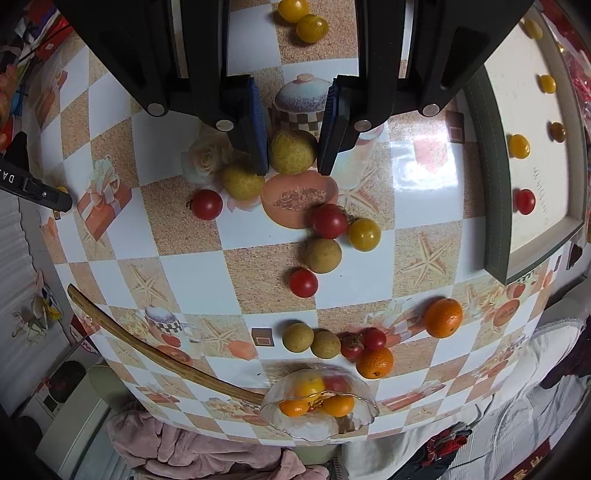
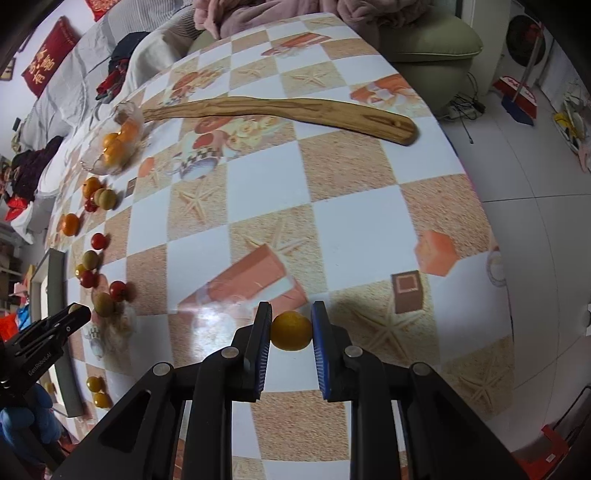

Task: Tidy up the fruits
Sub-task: 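Carry both fruits into the white tray and open both grippers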

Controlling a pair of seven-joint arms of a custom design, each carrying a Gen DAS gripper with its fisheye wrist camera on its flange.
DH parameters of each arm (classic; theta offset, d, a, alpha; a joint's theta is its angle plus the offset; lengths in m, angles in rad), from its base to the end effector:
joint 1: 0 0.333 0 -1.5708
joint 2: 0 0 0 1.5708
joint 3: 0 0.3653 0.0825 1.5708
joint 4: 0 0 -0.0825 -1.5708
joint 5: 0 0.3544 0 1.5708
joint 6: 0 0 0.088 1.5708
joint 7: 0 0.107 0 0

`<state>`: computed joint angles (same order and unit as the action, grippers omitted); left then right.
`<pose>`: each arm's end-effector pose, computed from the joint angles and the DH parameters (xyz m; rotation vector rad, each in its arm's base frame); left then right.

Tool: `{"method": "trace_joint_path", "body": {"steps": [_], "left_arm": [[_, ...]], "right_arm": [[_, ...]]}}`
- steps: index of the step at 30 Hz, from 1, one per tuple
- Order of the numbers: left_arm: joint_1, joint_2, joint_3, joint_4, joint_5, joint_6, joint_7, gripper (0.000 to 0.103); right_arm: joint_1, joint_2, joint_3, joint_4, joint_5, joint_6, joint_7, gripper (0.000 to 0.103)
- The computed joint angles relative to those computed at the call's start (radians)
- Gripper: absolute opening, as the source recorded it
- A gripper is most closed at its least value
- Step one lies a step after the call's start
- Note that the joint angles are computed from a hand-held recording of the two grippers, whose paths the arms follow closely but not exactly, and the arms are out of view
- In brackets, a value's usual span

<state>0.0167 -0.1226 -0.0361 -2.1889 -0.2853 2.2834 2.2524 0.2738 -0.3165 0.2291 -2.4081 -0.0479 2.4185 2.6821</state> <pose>0.4974 -0.0170 0.5249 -1.4891 2.6211 -0.4588 0.3748 0.2159 0.5242 -1.3433 2.4777 -0.1453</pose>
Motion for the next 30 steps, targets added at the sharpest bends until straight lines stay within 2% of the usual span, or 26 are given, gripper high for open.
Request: {"method": "trace_joint_path", "body": {"steps": [9,15,22,26,30], "left_arm": [[0.021,-0.014,0.031,0.028,-0.044,-0.034,0.018,0.029],[0.075,0.017,0.071,0.103,-0.096,-0.082,0.086,0.029],[0.185,0.119,0.091,0.246,-0.113,-0.146,0.183,0.029],[0.255,0.202,0.086,0.338,-0.095,-0.134,0.226,0.029],[0.311,0.285,0.062,0.423,-0.064,-0.11,0.223,0.029]], "right_arm": [[0.022,0.06,0.004,0.082,-0.012,0.004,-0.035,0.024],[0.06,0.166,0.018,0.211,-0.076,-0.006,0.01,0.024],[0.178,0.36,0.001,0.46,-0.154,-0.05,0.084,0.024],[0.257,0.496,-0.02,0.637,-0.162,-0.067,0.078,0.024],[0.326,0.652,-0.038,0.85,-0.135,-0.1,0.006,0.024]]}}
